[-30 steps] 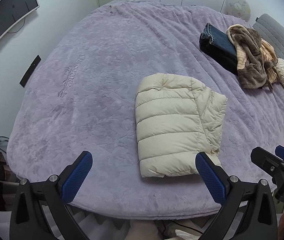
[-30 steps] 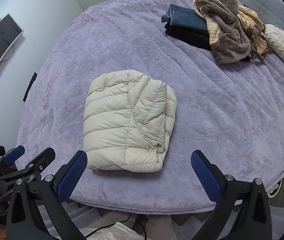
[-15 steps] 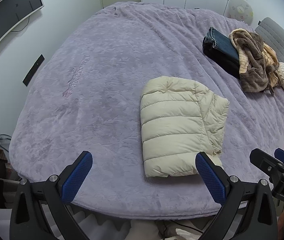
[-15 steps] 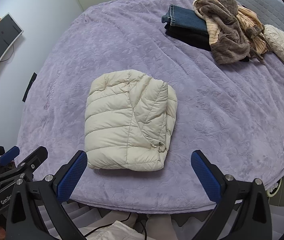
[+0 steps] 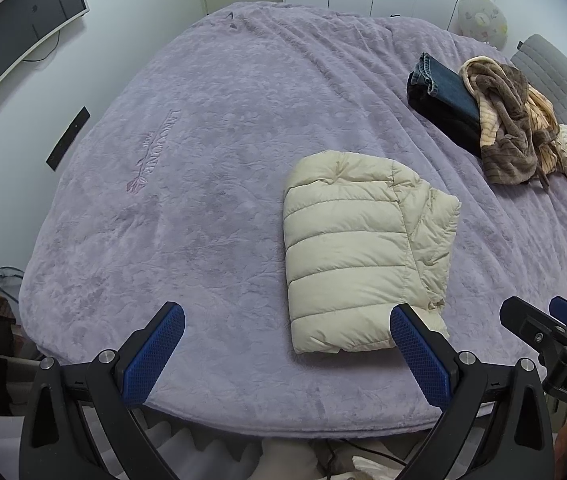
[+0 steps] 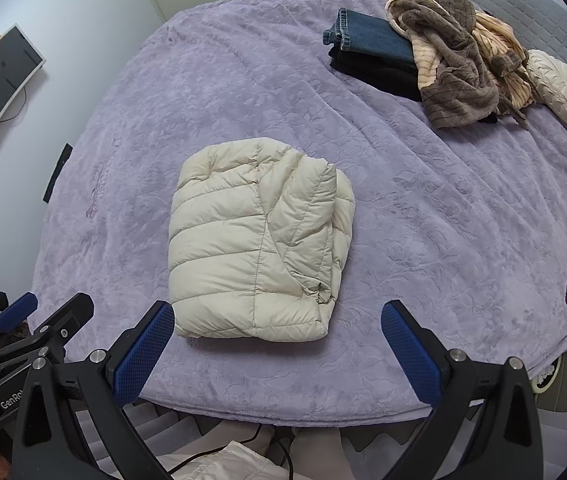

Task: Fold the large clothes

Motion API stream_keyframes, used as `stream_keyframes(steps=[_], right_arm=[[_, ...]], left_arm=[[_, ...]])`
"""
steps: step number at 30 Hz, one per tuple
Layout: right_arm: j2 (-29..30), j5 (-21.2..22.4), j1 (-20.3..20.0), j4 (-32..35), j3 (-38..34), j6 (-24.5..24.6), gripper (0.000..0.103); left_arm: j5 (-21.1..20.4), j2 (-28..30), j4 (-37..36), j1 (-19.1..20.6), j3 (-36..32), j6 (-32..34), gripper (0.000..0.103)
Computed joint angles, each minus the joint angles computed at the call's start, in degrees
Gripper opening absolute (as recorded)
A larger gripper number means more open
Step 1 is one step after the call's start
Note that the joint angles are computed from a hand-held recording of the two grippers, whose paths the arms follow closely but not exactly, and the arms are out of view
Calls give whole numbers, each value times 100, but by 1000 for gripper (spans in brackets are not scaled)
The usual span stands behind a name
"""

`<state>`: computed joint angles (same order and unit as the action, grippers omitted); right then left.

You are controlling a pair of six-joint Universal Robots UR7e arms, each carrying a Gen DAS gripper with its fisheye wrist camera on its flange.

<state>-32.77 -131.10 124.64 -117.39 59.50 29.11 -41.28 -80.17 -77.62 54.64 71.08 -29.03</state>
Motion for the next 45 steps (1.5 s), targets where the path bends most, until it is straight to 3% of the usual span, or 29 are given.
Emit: stream_keyframes(steps=[45], right_arm=[[0,-46,6,127,-59,-13,103]], left_arm=[[32,34,30,14,-19,11,103]])
